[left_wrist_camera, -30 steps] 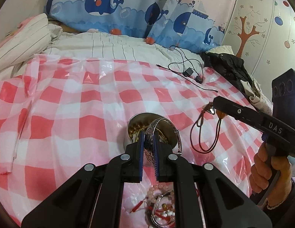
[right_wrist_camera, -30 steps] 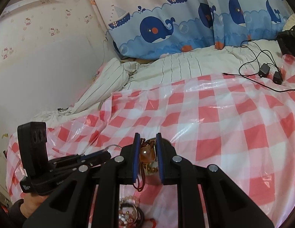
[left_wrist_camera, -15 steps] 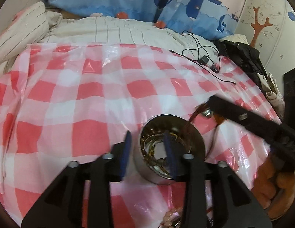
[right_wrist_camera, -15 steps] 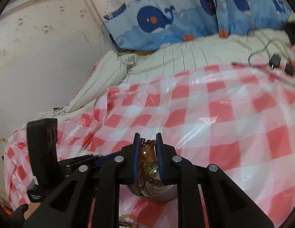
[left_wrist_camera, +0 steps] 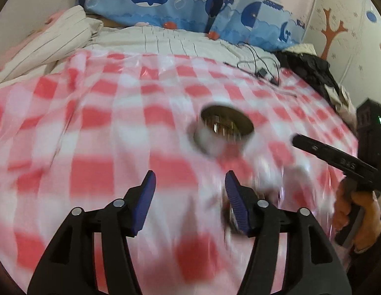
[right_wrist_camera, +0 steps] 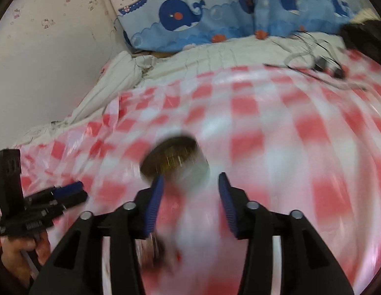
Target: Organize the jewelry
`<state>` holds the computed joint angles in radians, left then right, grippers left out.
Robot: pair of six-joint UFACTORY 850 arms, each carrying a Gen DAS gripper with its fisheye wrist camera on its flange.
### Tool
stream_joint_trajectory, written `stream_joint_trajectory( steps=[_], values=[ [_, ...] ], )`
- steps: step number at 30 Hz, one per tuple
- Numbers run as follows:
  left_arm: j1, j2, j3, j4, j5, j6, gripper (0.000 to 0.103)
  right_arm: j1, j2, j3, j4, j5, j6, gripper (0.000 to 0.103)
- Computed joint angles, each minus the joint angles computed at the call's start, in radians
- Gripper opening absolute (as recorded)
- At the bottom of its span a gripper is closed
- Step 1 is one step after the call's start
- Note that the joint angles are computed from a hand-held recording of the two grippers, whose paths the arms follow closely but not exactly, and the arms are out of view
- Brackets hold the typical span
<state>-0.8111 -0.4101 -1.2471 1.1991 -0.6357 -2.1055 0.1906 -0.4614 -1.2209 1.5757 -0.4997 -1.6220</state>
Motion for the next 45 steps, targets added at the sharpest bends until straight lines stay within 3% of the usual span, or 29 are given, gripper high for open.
stream_joint_trajectory(
  steps=[3,8,11,14,34,45],
  values=[
    [-0.08,0.016,0.044,-0.029,-0.083,-0.062,0.058,-0.031,0.074,0.132,0.023,0.016,-0.008,0.048],
    [-0.163,-0.003,0.043,-0.072,-0.234,-0.149,0.072,0.0,0.16,0.281,0.36,0.082,-0.383,0.053],
    [-0.188,-0.024,0.03,-0.074,-0.282,-0.165,0.079,0.033,0.134,0.269,0.328,0.156,-0.37,0.053],
    [-0.197,-0.056,-0.001,-0.103,-0.325,-0.133,0.084,0.017,0.126,0.267,0.291,0.134,-0.325,0.059],
    [-0.179,-0.096,-0.038,-0.179,-0.335,-0.095,0.093,0.009,0.116,0.259,0.245,0.124,-0.266,0.074],
    [-0.177,-0.097,-0.038,-0.19,-0.336,-0.085,0.094,0.009,0.116,0.26,0.247,0.123,-0.268,0.075]
  ],
)
